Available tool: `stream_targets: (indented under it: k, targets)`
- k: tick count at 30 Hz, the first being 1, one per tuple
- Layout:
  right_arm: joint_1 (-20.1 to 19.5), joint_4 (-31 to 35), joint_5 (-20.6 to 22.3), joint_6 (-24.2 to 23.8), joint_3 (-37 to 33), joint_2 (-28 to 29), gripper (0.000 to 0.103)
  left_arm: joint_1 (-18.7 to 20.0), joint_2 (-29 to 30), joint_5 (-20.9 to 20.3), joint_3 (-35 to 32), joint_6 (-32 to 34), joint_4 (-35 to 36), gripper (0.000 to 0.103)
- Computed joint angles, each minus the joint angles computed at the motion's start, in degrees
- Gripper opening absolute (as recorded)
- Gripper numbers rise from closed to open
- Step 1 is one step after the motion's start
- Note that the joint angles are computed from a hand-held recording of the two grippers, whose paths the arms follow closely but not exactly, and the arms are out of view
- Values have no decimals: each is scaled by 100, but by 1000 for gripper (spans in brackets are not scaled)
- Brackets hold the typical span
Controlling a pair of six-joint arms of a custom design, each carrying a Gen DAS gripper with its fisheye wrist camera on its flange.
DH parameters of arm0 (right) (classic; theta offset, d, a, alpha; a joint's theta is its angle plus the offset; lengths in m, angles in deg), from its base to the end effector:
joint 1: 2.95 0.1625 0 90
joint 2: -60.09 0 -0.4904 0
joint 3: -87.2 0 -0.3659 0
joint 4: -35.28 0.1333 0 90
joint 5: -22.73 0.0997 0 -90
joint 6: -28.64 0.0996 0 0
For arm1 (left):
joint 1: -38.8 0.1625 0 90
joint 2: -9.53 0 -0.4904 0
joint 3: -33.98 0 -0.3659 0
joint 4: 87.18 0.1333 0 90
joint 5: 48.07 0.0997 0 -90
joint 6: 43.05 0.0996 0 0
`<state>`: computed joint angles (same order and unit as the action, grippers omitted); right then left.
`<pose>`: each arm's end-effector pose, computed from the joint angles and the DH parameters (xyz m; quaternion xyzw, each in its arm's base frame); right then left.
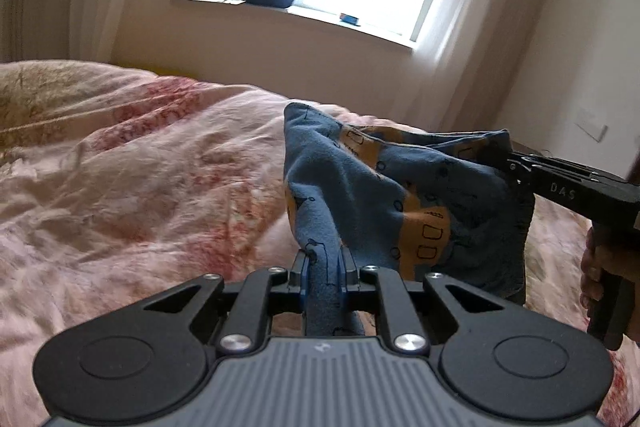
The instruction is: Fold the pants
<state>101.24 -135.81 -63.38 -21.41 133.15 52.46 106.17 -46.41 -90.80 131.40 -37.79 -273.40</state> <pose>0.3598 -0.8516 -0.0045 0.5053 -0.7816 0.3565 0.0821 -0.0640 -0.6900 0.3688 0.0172 0.8340 -0.4701 0.2883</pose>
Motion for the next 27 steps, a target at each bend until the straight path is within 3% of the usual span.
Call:
stream_targets:
  k: [6,14,18,19,20,21,23,25,27]
  targets:
    - [67,693,-205,7,-960,517,6,220,27,10,-147,-347,354,15]
    - [52,908,-396,28,-1316,761,7,267,27,-14,-52,-222,246,17]
    - [52,957,-442,33,-1347,762,12,239,13,96,-56,-301,345,22]
    - [55,883,-460,26,-1306,752,18,237,5,111,-47,-330,346,25]
    - [58,805,-471,32,-1269,740,21,234,-6,125,-37,-351,345,35]
    - [55,757,-469,58,-1244,727,31,228,-20,130,-18,-364,322,49]
    - [51,669,-475,129,-1170,689,41,205,-18,192,26,-310,129,65]
    - [52,527,-509,149,-1041,635,52,177,-12,241,54,-171,-60,68]
    - [56,299,-557,138,-856,568,61,142,-21,295,61,-98,-107,77]
